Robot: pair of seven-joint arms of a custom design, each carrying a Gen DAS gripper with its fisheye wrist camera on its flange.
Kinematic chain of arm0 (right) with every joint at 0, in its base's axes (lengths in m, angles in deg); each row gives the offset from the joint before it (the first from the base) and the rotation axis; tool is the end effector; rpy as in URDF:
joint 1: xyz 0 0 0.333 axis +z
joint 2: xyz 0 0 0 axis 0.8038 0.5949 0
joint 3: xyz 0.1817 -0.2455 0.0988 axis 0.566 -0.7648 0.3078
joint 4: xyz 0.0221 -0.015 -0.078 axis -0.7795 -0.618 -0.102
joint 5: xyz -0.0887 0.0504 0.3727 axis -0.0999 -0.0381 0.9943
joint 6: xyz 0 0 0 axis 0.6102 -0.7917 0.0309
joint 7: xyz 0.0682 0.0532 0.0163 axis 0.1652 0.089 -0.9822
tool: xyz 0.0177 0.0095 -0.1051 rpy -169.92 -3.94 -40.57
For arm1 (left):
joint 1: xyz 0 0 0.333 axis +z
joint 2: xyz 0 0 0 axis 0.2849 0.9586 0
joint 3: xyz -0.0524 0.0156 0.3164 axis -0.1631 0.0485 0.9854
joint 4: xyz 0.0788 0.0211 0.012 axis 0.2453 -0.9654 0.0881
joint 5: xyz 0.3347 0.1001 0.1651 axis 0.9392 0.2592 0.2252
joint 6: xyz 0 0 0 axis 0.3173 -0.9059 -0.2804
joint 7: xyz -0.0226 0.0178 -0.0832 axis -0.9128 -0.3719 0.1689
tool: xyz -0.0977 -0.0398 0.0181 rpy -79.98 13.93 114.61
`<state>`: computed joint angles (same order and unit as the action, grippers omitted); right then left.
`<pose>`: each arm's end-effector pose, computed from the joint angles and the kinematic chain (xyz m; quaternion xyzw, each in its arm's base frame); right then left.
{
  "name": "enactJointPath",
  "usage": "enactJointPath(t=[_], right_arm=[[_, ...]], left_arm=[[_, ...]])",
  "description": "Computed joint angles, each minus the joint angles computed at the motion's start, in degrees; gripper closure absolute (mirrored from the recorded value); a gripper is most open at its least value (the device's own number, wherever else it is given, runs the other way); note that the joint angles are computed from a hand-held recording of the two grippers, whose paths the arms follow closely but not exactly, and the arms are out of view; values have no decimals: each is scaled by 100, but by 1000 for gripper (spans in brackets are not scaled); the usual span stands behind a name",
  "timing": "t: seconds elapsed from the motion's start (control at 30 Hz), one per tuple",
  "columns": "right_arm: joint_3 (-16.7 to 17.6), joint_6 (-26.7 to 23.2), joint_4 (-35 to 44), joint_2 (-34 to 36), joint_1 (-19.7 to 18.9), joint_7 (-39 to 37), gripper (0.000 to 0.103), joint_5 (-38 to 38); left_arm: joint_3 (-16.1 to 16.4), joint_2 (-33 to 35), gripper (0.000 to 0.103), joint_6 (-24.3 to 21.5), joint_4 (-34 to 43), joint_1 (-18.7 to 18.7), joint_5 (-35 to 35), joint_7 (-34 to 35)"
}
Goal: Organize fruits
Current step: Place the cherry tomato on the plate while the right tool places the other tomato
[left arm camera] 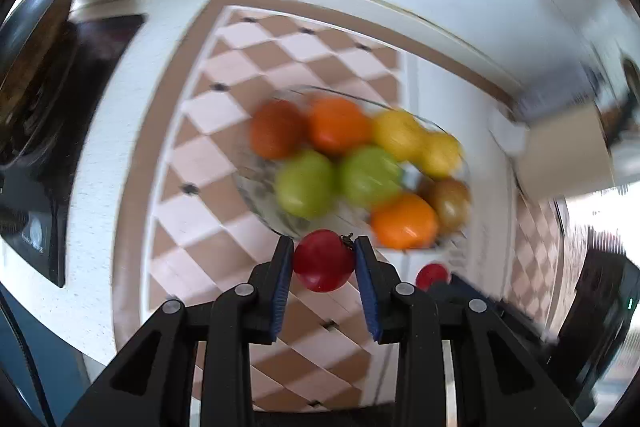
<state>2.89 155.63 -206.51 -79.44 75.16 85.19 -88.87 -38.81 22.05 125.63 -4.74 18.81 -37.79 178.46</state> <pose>0.4548 0.2722 0.4731 -0.3830 0.8734 0.0294 0.2994 0.6185 -0.0746 0.5267 0.4871 -0.8606 0.1232 0.0837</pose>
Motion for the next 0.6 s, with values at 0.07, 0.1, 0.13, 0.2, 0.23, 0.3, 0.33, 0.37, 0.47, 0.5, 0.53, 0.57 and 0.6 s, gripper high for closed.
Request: enactJointPath(t=[0.07,0.1,0.13,0.2,0.23,0.3,0.33,0.37,0.47,0.5,0.53,0.57,0.6], right_arm=[[17,-126,491,495,-19,37,73,-232],[-2,-153,638,659,0,64,73,-307],[-29,-288,850,852,26,85,73,-389],[-100,-423,1099,1108,87,132,73,-448],[-134,-516,1228,1233,114,121,73,-446],[-204,-696,1418,1412,179,171,73,-525],[-230,-754,1482,1471,206,182,73,-537],[-255,-817,1520,1499,222,173,73,-545],[-296,-1071,1724,1657,267,136,73,-548],[-298,-1082,1748,1685,267,118,73,-484],[-312,-1102,1773,1705,283,146,72,-482],[-328,-1141,1799,1718,307,188,72,-515],[-332,-1182,1829,1734,310,177,72,-501]], left_arm=[[33,349,75,-80,322,6,64,-207],[34,622,75,-221,610,13,82,-328],[27,860,75,-379,869,23,109,-439],[2,1173,75,-620,1221,82,104,-597],[-20,1397,75,-772,1487,76,141,-684],[-77,1742,75,-1018,1906,74,171,-819],[-99,1894,75,-1117,2083,61,210,-864],[-120,2000,75,-1178,2207,50,247,-890],[-168,2231,75,-1330,2458,-8,401,-867],[-180,2287,74,-1374,2517,-23,439,-855],[-191,2349,74,-1447,2588,-37,472,-844],[-199,2408,74,-1494,2666,-40,485,-841],[-202,2430,73,-1479,2689,-45,497,-845]])
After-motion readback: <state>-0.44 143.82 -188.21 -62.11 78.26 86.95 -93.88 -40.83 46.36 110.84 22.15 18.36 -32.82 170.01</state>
